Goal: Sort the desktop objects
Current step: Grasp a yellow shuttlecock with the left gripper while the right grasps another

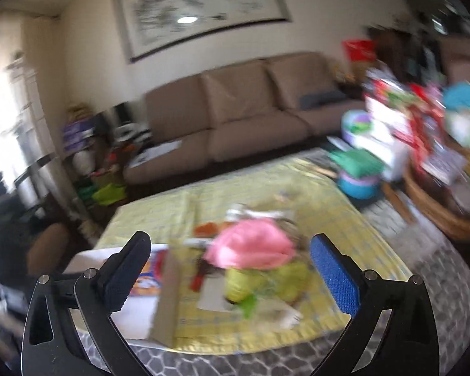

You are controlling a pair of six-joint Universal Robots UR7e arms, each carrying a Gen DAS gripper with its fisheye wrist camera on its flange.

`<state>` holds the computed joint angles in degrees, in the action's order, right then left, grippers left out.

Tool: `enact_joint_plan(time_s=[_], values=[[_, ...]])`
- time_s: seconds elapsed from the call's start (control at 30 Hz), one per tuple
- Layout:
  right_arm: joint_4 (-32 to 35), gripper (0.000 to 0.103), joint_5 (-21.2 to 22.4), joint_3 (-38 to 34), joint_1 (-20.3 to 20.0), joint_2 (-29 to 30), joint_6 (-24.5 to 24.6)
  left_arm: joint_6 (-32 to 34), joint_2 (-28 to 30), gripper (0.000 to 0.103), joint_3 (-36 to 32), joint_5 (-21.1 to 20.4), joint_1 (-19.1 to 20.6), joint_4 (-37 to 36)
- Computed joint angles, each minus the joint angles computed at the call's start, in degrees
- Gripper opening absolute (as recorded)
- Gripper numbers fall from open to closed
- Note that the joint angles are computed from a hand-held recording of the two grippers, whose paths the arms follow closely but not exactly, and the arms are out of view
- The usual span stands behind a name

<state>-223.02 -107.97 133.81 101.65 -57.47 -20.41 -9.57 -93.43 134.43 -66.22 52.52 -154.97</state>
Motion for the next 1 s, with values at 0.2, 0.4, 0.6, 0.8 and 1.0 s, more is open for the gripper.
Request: enact_joint_plan(time_s=[0.2,0.4,0.6,0.8,1.0], values=[[-3.26,0.096,7.49,1.40,-10.31,-0.54,10.46,0.08,10.31,0.103,-0.47,7.42,-5.27,-2.83],[8.15,0.069,8.07,-1.48,-13.66,-1.31,8.14,1.66,22.28,0.087,-5.79,13.96,-7.66,0.65],[15.81,0.060,6.43,-3.06,-14.16,-1.81,1.65,1.21,31.20,0.081,-13.14,16.38,-5.77,7.41],[27.17,0.058,7.79,-7.88,-16.84,-0.35,0.63,-1.77,34.73,0.079,-17.81,12.67,-2.58,11.54],[35.10,0.058,17.53,-9.90,-20.35,-1.14,4.75,-1.94,36.60,0.079,-20.23,12.67,-0.59,12.89]])
